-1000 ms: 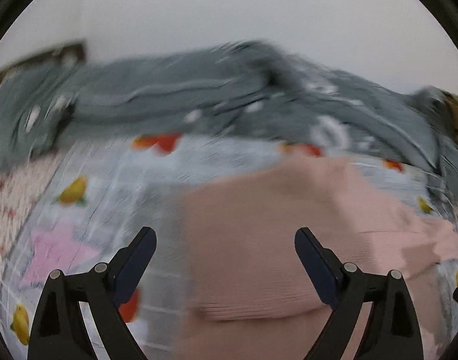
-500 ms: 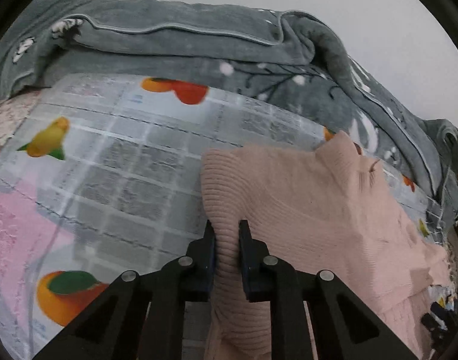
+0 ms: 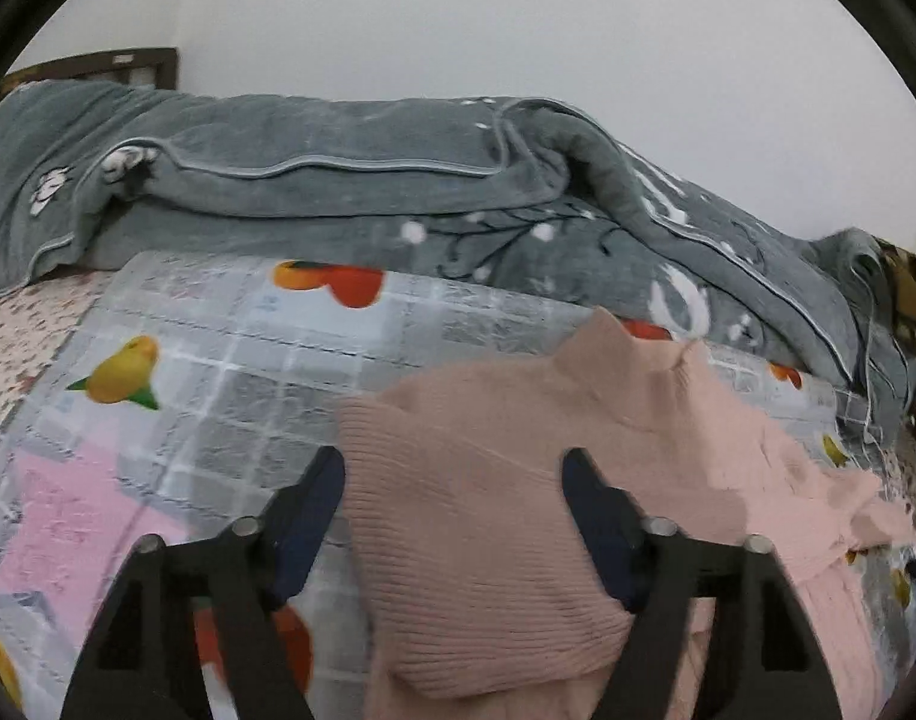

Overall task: Fold small clothes
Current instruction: 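Fold the held sleeve across the sweater body with the left gripper, release, then grasp the cuff of the other sleeve with the right gripper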

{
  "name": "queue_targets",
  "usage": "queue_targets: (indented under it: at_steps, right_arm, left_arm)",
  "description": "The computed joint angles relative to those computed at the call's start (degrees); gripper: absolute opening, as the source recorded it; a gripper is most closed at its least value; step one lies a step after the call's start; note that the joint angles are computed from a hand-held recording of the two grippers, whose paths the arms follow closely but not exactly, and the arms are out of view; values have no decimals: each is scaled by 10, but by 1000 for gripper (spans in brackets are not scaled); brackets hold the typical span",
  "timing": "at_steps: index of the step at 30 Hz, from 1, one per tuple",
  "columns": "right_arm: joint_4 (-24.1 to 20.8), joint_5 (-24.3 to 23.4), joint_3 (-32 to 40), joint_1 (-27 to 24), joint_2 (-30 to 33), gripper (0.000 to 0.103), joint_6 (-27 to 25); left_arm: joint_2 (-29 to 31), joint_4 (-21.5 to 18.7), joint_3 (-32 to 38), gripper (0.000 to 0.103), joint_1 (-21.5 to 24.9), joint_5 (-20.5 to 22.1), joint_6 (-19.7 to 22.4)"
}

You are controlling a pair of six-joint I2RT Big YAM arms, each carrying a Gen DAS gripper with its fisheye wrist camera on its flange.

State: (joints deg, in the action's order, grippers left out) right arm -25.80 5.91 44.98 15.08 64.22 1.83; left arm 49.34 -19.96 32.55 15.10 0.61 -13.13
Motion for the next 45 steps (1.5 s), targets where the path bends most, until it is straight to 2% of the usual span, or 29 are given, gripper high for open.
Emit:
queue_targets:
  at_steps: [5, 8, 11, 15, 18, 23, 27, 28, 29, 30, 32, 34, 36, 39, 43, 45]
  right_arm:
    - [14, -39, 8, -82, 10, 71, -4]
    - [13, -90, 18, -123, 33, 63, 7]
    - [10, -126, 32, -145, 60, 62, 18]
    - [-5, -129, 58, -157, 102, 62, 52]
    - [-8, -95, 70, -150, 118, 63, 61]
    - [-20, -75, 97, -154, 146, 66, 79]
    - [-20, -90, 113, -168, 159, 64, 110]
    - [-13, -89, 115, -171, 161, 63, 117]
    - [-2, -83, 115, -173, 161, 52, 120]
    - [2, -72, 116, -172, 160, 30, 119]
    - [15, -43, 117, -167, 159, 1, 99]
    - [54, -3, 106, -158, 145, 0, 84]
    - [69, 24, 102, -151, 132, 0, 74]
    - [87, 35, 96, -137, 100, 0, 67]
    - [67, 64, 105, -110, 66, 0, 47]
    - [33, 16, 111, -118, 59, 4, 54]
  left_arm:
    - [83, -43, 29, 74, -38, -69, 5]
    - [103, -54, 33, 74, -44, -77, 6]
    - [101, -47, 28, 74, -45, -80, 6]
    - [105, -48, 30, 75, -51, -92, 4]
    - [107, -49, 31, 76, -52, -94, 4]
    - [107, -48, 31, 76, -46, -82, 1]
    - [108, -47, 30, 76, -44, -81, 3]
    - [108, -47, 30, 76, -45, -82, 2]
    - [108, -47, 30, 76, -46, -82, 1]
    - [108, -46, 30, 76, -45, -81, 2]
    - [108, -46, 30, 76, -46, -83, 1]
    - [109, -46, 31, 76, -46, -83, 2]
    - [109, -45, 31, 76, -44, -81, 2]
    - [107, -47, 31, 76, -47, -82, -2]
    - [101, -48, 30, 76, -45, -76, -4]
    - [100, -49, 30, 76, -42, -71, -4]
